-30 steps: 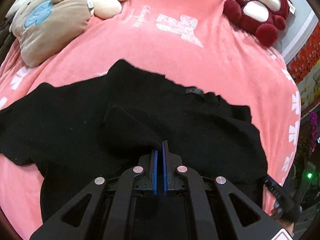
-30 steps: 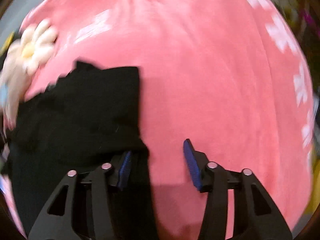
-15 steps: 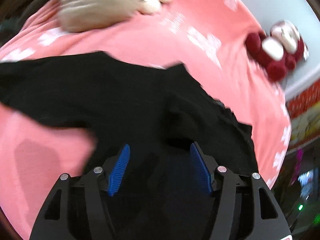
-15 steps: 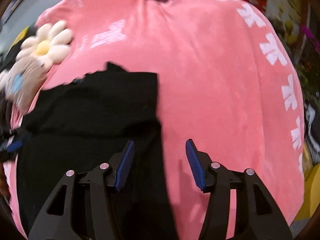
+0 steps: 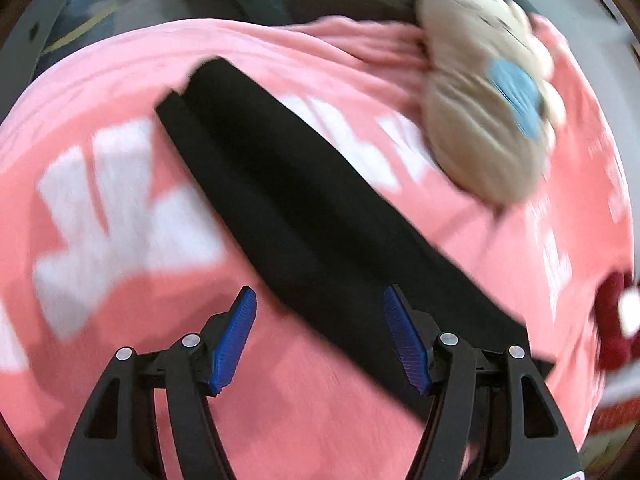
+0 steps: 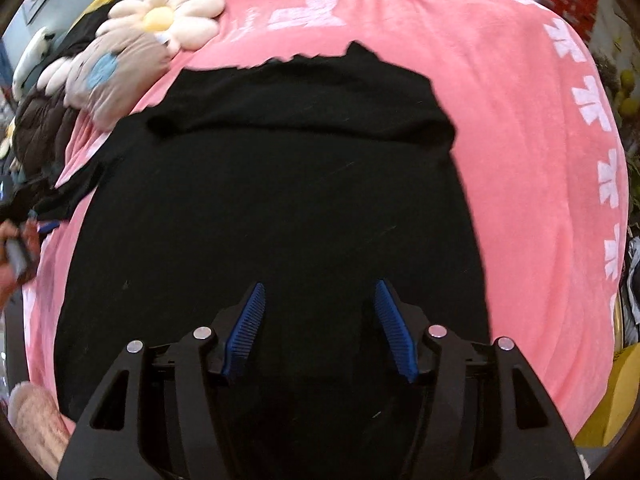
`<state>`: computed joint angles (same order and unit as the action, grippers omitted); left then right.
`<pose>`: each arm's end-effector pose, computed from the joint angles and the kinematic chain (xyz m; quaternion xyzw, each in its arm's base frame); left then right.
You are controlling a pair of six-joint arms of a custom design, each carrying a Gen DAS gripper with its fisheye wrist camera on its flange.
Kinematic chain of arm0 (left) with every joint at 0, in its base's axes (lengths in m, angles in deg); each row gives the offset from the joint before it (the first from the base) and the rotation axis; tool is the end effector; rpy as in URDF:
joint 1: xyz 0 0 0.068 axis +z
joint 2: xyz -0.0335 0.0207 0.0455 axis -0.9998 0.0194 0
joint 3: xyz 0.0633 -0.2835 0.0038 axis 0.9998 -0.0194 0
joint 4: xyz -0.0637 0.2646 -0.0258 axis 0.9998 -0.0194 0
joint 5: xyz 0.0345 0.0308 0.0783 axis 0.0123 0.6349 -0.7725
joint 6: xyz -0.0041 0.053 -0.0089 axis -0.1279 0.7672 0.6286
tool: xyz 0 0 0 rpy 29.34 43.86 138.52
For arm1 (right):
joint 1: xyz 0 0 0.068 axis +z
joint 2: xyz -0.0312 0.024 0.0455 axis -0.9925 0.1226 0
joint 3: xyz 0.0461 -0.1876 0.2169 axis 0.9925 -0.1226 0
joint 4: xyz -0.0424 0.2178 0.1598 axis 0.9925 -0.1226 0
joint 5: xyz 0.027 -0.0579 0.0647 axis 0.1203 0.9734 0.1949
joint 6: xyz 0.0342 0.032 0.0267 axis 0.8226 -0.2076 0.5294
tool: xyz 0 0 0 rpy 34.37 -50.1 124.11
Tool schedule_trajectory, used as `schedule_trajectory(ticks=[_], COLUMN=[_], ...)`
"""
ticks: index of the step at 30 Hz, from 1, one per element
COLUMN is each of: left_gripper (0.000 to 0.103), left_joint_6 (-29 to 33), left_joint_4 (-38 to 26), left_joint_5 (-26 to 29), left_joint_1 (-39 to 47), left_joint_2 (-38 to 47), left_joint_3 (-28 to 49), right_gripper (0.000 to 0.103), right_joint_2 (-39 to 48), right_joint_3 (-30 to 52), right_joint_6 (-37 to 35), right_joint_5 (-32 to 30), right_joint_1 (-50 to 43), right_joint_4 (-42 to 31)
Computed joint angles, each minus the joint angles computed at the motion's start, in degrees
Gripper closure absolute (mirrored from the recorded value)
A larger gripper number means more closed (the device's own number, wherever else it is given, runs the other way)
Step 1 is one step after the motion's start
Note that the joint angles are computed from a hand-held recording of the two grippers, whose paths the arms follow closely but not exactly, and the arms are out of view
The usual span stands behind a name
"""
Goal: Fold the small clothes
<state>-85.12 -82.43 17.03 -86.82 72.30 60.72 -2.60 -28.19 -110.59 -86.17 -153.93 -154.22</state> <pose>0.2540 0.0038 0.2164 -0.4064 0.8588 -0.1932 0.2450 0.0521 -0.0984 0.2718 0.0746 0.9611 0.0171 0.2653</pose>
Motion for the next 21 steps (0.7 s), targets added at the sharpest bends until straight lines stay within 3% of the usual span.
schedule_trajectory(ticks=[3, 4, 5, 9, 14, 18, 21], left_gripper=[0.052, 0.07, 0.1, 0.099, 0.099, 0.099, 0.099], left_joint_6=[3.57, 4.54, 5.96, 7.44, 11.21, 14.29, 15.03], left_joint_4=[2.59, 2.28, 1.98, 2.33, -2.66, -5.78, -7.76], left_joint_5=[3.45, 3.17, 3.33, 0.89, -6.07, -11.37, -12.01], left_joint_1=[4.55, 4.51, 4.18, -2.67, -21.82, -40.68, -51.47], left_joint_2=[4.72, 6.15, 7.41, 3.38, 2.03, 11.07, 20.56], left_joint_3=[1.8, 3.02, 4.45, 9.44, 24.64, 41.47, 52.39], right_gripper=[0.047, 0.047, 0.047, 0.047, 0.047, 0.047, 0.046], right_joint_2=[-2.43, -3.2, -3.69, -3.76, -0.66, 3.82, 8.17], right_joint_3=[-0.56, -0.72, -0.81, -1.0, -0.49, 2.37, 4.72], right_joint_6=[-0.73, -1.38, -1.53, -3.8, -7.5, -10.92, -12.18], right_joint_5=[1.1, 1.18, 1.28, 0.92, -0.39, -2.52, -3.41], right_joint_1=[0.69, 0.31, 0.34, -1.95, -7.41, -12.69, -15.68], right_joint_4=[-2.76, -3.78, -4.28, -5.99, -7.23, -7.8, -6.73])
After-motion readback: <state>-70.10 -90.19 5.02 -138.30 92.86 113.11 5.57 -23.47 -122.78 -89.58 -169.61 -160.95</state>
